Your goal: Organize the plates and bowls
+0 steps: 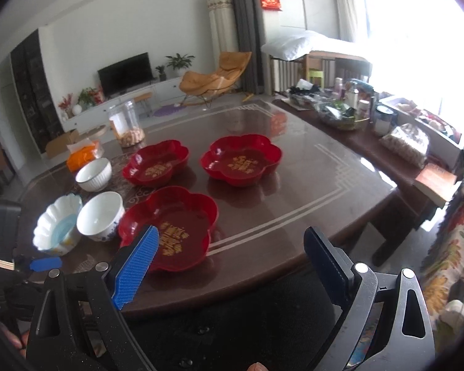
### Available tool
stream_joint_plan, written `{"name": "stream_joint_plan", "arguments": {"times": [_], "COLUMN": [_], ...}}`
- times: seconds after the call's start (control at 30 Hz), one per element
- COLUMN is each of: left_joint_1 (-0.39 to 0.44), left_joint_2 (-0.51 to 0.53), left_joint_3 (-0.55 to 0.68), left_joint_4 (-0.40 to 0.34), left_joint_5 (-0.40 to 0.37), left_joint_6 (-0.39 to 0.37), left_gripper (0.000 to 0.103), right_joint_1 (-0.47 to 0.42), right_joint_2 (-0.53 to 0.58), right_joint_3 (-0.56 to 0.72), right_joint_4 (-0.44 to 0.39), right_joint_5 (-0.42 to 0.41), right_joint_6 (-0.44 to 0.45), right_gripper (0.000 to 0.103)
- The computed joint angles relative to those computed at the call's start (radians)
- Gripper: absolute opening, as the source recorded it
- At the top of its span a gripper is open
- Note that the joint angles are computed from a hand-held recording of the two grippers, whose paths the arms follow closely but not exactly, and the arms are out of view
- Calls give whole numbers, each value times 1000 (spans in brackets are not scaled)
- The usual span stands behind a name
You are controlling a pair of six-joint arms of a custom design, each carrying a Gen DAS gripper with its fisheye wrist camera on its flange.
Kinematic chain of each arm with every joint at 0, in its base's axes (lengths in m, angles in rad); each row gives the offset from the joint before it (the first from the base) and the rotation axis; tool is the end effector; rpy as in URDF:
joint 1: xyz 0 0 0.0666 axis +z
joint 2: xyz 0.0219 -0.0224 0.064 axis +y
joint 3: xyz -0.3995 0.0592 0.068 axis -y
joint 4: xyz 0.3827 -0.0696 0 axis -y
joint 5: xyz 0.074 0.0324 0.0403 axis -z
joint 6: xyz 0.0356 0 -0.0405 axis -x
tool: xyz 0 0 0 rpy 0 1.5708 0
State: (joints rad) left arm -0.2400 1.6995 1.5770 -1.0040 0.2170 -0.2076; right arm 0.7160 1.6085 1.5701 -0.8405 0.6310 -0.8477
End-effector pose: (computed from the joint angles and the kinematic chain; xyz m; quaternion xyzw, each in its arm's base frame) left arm 0.5488 -0.1426 0.3730 0.2385 0.9402 -0.1092 0.2173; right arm 0.4310 0.3466 0.4333 0.1638 0.8855 0.0200 0.4344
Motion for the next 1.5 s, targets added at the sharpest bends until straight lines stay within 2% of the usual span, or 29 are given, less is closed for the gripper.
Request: {"name": "stream_joint_plan", "arguments": {"times": [0.1, 0.17, 0.2, 0.27, 0.33, 0.4, 0.53, 0.63, 0.73, 0.83, 0.9, 0.97, 1.07, 1.1, 1.17, 1.23, 1.27, 1.33, 1.43, 1.5], "left_joint_1": [-13, -25, -29, -31, -28, -23, -4, 8, 4, -5, -13, -19, -26, -27, -29, -29, -28, -24, -15, -17], "left_joint_2": [13, 30, 39, 65, 86, 93, 105, 105, 119, 122, 123, 128, 127, 125, 123, 119, 117, 115, 137, 151], "left_joint_3": [4, 22, 34, 64, 88, 89, 91, 89, 104, 105, 102, 106, 106, 103, 103, 103, 102, 101, 125, 142], "left_joint_4": [0, -9, -18, -41, -68, -71, -83, -62, -61, -60, -64, -78, -83, -81, -77, -67, -58, -39, -49, -57], "left_joint_5": [30, 37, 44, 73, 99, 100, 100, 108, 114, 114, 110, 111, 113, 112, 103, 86, 76, 58, 87, 116], "left_joint_6": [-2, -2, -1, 12, 27, 39, 64, 92, 99, 91, 81, 73, 77, 80, 82, 80, 78, 80, 85, 83], "left_gripper": [103, 103, 103, 103, 103, 100, 98, 98, 98, 98, 98, 98, 98, 98, 98, 98, 98, 98, 98, 98], "right_joint_1": [-52, -89, -101, -138, -170, -191, -228, -249, -253, -272, -300, -336, -384, -396, -415, -424, -427, -420, -385, -355], "right_joint_2": [54, 122, 149, 184, 243, 287, 305, 263, 249, 225, 232, 271, 407, 447, 503, 505, 510, 512, 452, 383], "right_joint_3": [34, 114, 138, 156, 219, 260, 271, 230, 229, 201, 209, 252, 430, 488, 580, 590, 605, 632, 560, 460], "right_joint_4": [-16, -111, -132, -86, -139, -169, -165, -153, -192, -222, -304, -397, -556, -575, -521, -377, -362, -386, -362, -306], "right_joint_5": [-101, -173, -209, -328, -405, -445, -521, -510, -510, -416, -337, -298, -270, -266, -235, -231, -249, -294, -377, -453], "right_joint_6": [84, 99, 116, 186, 196, 198, 183, 137, 170, 131, 81, 68, 133, 158, 191, 227, 217, 183, 208, 217], "right_gripper": [96, 96, 96, 96, 95, 95, 95, 95, 95, 95, 95, 95, 95, 95, 95, 95, 95, 95, 95, 95]}}
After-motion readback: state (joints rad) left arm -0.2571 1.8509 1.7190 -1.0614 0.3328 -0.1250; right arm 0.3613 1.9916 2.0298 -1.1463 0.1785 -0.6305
